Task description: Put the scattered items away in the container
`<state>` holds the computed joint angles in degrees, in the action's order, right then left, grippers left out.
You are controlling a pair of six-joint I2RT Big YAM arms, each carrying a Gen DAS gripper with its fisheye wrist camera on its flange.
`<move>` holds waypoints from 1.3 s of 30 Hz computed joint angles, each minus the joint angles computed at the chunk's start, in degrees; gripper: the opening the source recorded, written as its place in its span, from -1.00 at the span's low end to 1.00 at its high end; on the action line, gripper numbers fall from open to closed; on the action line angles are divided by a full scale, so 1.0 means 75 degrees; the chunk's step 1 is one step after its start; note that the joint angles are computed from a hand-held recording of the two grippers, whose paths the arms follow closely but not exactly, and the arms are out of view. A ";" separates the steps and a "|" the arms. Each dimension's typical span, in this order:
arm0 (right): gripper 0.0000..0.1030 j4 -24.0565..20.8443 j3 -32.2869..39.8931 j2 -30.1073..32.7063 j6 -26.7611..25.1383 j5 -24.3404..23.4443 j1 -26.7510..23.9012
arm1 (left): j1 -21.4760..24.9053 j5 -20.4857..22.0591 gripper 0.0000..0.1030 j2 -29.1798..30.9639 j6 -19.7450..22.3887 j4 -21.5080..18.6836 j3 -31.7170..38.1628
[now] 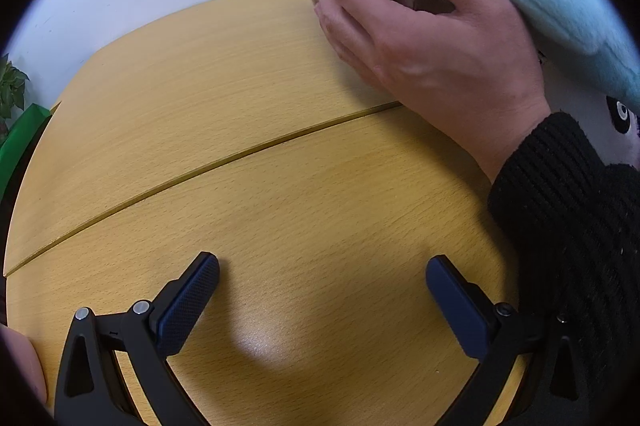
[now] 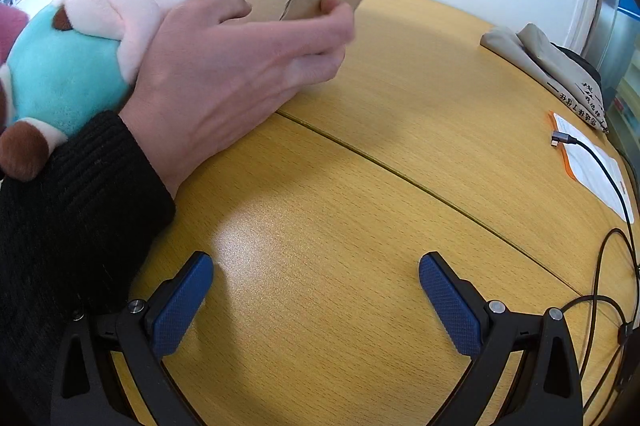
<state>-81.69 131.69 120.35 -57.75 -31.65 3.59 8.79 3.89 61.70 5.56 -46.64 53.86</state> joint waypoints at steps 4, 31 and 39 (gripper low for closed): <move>1.00 -0.0006 0.0010 0.0006 -0.0003 -0.0001 -0.0002 | -0.0008 -0.0004 1.00 -0.0001 -0.0008 0.0001 -0.0001; 1.00 -0.0070 0.0066 0.0034 -0.0071 -0.0021 -0.0012 | -0.0026 0.0046 1.00 0.0004 0.0059 0.0018 -0.0023; 1.00 -0.0084 0.0057 0.0027 -0.0098 -0.0029 -0.0015 | -0.0046 0.0033 1.00 0.0004 0.0042 0.0019 -0.0020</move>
